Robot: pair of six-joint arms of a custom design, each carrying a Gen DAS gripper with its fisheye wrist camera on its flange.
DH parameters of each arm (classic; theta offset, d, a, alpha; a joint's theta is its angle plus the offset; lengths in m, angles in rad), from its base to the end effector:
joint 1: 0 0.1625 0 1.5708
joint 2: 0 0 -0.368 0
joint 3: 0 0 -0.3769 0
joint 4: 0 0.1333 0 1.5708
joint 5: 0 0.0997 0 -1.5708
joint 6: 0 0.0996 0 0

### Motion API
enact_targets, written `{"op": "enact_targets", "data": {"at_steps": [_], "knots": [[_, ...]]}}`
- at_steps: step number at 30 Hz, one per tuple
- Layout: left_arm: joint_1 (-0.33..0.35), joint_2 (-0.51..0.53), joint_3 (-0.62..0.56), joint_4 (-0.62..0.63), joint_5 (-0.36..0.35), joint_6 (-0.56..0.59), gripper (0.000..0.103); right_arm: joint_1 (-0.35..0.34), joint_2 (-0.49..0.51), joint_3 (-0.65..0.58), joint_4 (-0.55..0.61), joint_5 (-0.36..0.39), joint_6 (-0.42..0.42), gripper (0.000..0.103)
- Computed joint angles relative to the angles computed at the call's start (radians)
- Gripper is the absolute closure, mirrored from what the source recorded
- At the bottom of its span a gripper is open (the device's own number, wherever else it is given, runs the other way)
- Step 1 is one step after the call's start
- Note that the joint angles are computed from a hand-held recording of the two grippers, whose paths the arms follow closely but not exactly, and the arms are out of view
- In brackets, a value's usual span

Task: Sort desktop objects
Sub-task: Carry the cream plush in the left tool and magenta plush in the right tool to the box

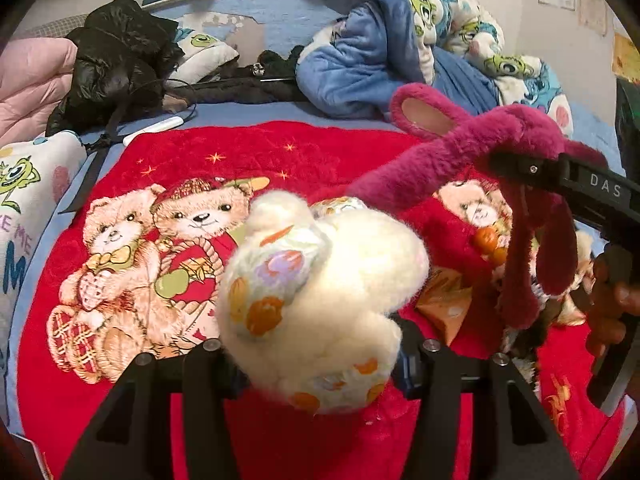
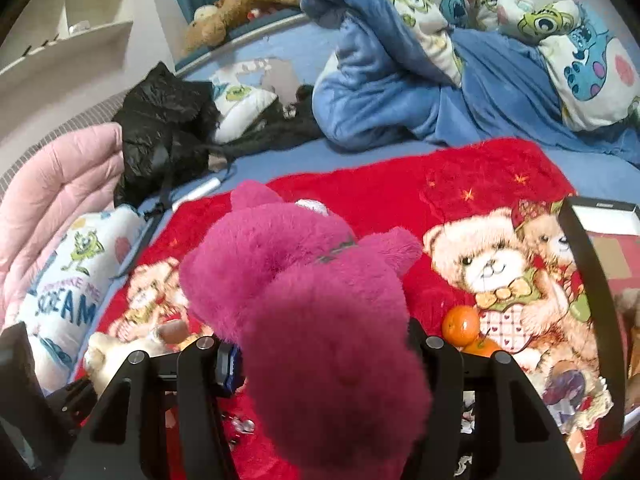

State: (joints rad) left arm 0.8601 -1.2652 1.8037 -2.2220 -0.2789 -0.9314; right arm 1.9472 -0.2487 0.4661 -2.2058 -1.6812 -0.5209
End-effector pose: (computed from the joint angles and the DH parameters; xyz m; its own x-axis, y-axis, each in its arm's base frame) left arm -0.1763 -0.5560 0.3041 -0.6868 -0.5461 -0.4798 0.1628 0.5277 -0.8337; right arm 0.4284 -0.7511 0.1217 -0.6488 -0.7039 0.2892 -0.7596 0.5762 -0.3017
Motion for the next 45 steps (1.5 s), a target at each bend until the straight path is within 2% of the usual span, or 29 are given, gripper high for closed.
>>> {"op": "enact_targets", "data": {"at_steps": [4,7,13,17,21,31,38,45], "knots": [[-0.03,-0.011,-0.001,0.001,0.006,0.009,0.048,0.009,-0.03,0.02,-0.021,0.019,0.005,0.048],[-0.058,-0.005,-0.03,0.115,0.016,-0.057,0.048,0.014,-0.061,0.049,-0.039,0.028,0.007,0.048],[-0.093,0.061,-0.056,-0.009,-0.017,0.052,0.048,0.01,-0.139,0.148,-0.088,0.025,0.01,0.048],[-0.108,0.126,-0.089,-0.13,-0.06,0.159,0.048,-0.006,-0.211,0.244,-0.135,0.022,0.014,0.048],[-0.121,0.194,-0.14,-0.192,-0.089,0.244,0.048,-0.028,-0.285,0.34,-0.188,0.01,0.026,0.048],[-0.136,0.403,-0.332,-0.308,-0.236,0.464,0.048,-0.118,-0.495,0.578,-0.336,-0.073,0.087,0.048],[-0.139,0.564,-0.506,-0.311,-0.36,0.571,0.048,-0.192,-0.651,0.722,-0.428,-0.125,0.121,0.048],[-0.141,0.667,-0.619,-0.29,-0.426,0.614,0.048,-0.248,-0.756,0.804,-0.483,-0.146,0.134,0.048]]}}
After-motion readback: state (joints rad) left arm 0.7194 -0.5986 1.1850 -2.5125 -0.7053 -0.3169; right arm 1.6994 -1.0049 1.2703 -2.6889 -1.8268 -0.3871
